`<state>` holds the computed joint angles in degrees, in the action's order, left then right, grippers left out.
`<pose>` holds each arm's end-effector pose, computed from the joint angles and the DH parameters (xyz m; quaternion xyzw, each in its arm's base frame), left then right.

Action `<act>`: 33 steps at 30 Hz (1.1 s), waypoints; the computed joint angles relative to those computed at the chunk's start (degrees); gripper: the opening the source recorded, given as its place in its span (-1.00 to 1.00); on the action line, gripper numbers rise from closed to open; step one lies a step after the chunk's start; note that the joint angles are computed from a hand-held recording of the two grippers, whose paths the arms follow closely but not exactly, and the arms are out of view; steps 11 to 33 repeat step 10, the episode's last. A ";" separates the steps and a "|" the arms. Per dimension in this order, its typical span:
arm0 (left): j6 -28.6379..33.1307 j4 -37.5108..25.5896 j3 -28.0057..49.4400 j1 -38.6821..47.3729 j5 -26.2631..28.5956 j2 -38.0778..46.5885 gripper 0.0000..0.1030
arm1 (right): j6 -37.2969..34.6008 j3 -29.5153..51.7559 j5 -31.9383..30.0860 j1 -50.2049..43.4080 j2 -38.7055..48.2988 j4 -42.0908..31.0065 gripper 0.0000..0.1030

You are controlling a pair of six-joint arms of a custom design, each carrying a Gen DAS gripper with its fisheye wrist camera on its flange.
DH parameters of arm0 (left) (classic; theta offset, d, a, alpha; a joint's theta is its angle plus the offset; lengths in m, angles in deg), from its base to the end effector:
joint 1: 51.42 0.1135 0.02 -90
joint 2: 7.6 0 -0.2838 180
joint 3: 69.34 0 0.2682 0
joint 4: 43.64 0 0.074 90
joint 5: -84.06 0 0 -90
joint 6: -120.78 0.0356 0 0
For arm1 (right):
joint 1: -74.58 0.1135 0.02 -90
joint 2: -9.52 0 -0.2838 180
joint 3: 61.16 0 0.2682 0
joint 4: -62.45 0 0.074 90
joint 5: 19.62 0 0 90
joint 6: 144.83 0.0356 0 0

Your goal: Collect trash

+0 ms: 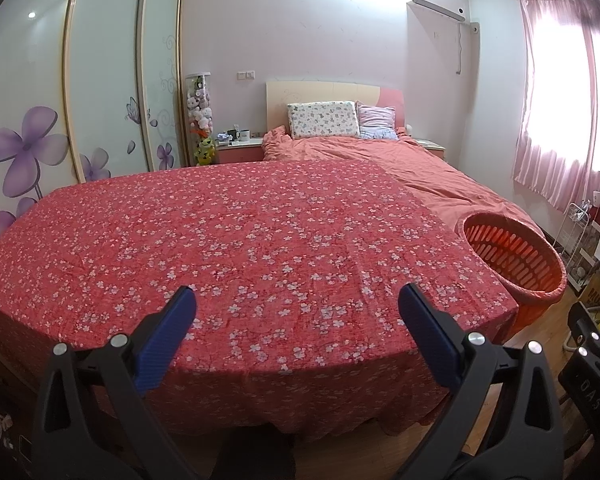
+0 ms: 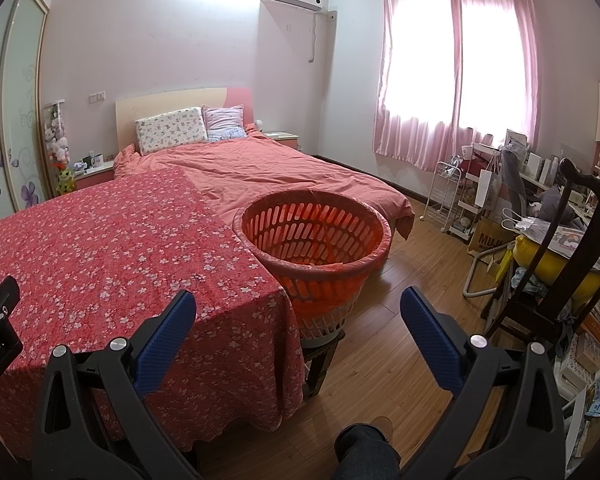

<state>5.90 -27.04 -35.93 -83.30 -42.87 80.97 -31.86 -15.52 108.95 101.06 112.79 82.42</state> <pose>0.2204 -0.1119 0.1132 -0.0850 0.8613 0.0554 0.4978 0.2868 0.1181 0.1010 0.1196 0.8512 -0.0951 0.5021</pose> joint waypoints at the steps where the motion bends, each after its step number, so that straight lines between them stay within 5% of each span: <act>1: 0.12 0.15 -0.04 0.18 0.21 0.01 0.92 | -0.02 0.02 -0.01 -0.04 0.01 -0.01 0.96; 33: 0.20 0.05 0.02 0.57 0.54 0.16 0.92 | 0.15 0.15 0.12 0.14 -0.04 -0.31 0.96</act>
